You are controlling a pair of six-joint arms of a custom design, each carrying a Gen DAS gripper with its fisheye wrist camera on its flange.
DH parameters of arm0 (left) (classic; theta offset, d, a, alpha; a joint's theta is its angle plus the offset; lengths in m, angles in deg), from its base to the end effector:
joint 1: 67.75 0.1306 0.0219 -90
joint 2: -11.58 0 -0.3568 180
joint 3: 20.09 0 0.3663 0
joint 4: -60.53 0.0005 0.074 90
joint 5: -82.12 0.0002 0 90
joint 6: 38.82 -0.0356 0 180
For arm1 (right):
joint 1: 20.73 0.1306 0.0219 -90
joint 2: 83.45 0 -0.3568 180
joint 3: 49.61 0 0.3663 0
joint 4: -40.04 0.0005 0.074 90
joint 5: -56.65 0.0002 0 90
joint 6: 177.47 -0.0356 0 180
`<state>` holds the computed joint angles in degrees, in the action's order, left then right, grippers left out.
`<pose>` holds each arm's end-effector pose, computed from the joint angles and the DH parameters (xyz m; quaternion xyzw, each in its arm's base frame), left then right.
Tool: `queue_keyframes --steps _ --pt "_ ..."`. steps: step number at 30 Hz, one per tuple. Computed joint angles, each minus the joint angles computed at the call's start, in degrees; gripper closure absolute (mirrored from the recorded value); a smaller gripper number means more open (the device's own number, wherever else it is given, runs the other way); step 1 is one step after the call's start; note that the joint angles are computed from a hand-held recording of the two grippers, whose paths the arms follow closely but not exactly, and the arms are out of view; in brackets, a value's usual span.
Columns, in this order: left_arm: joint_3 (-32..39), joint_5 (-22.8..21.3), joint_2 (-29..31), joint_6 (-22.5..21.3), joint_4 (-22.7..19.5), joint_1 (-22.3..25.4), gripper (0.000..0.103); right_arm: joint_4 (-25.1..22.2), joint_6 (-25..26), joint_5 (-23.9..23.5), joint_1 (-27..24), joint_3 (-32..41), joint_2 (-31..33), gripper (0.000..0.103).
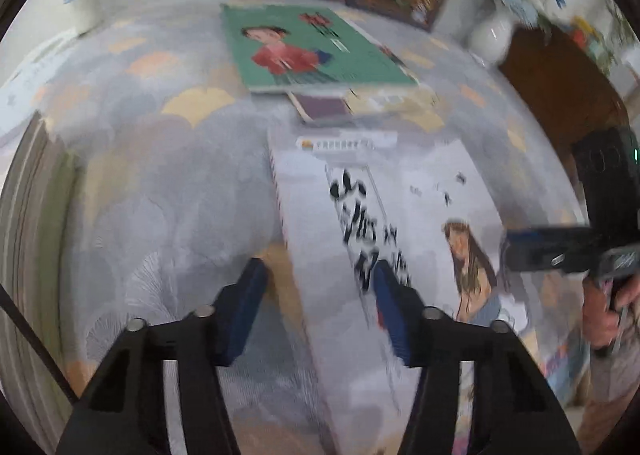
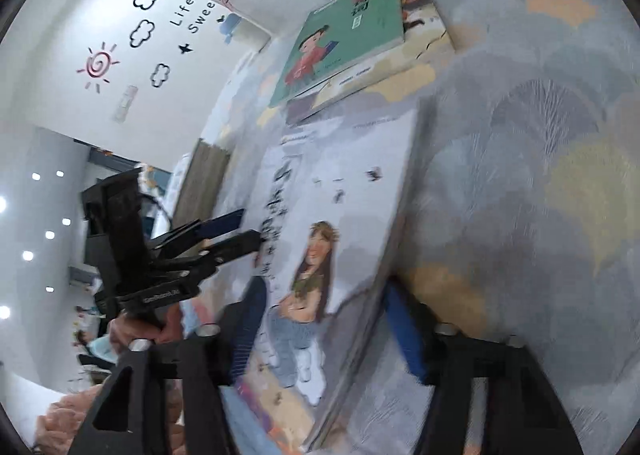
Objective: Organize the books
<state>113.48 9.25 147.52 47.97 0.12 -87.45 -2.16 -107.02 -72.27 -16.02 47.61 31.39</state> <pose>0.6492 -0.2441 0.2674 0.2252 0.9350 -0.1766 0.2095 0.5681 0.0687 0.2555 0.0316 0.9139 0.3661 0.1724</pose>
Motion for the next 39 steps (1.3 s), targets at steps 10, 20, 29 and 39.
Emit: queue_keyframes --steps 10,20,29,39 --pt "-0.78 0.99 -0.01 1.34 3.1 0.37 0.059 3.88 3.27 -7.02 -2.18 0.18 2.84 0.076" --pt "6.83 6.06 2.5 5.99 -6.69 1.33 0.061 -0.69 -1.29 6.39 1.44 1.49 0.35 0.086" --pt "7.81 4.14 1.6 4.23 -8.77 0.79 0.061 -6.64 -2.56 10.8 4.73 5.25 -1.41 0.086" --pt "7.44 5.77 0.11 3.97 -8.64 1.89 0.06 -9.12 -3.38 12.67 6.21 7.9 -2.21 0.086"
